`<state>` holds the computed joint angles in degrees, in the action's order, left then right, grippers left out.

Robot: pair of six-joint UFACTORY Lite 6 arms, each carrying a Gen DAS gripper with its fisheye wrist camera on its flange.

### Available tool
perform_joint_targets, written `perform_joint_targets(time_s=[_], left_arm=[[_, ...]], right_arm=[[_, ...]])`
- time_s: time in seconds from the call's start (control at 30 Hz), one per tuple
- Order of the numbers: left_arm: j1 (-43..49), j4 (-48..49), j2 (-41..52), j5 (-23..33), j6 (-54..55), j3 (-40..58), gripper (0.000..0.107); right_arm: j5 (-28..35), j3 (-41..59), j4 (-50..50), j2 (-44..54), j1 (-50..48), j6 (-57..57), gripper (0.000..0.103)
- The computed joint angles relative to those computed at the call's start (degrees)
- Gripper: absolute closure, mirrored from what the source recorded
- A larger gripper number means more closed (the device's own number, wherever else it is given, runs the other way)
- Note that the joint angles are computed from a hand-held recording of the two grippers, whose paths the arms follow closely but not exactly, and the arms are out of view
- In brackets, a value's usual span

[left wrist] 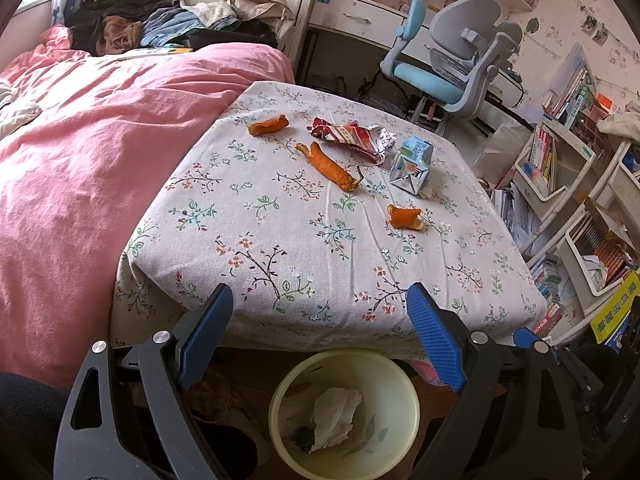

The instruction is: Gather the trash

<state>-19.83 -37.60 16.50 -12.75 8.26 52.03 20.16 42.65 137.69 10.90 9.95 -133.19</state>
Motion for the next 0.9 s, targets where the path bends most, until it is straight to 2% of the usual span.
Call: perform_joint_targets(time_s=[0.9], left_arm=[[-0.2,-3.5,1.5,0.2,3.1,1.4,0.022]], right_arm=[[0.0,-0.1,0.3,-0.1,0.1,-0.3,0.034]])
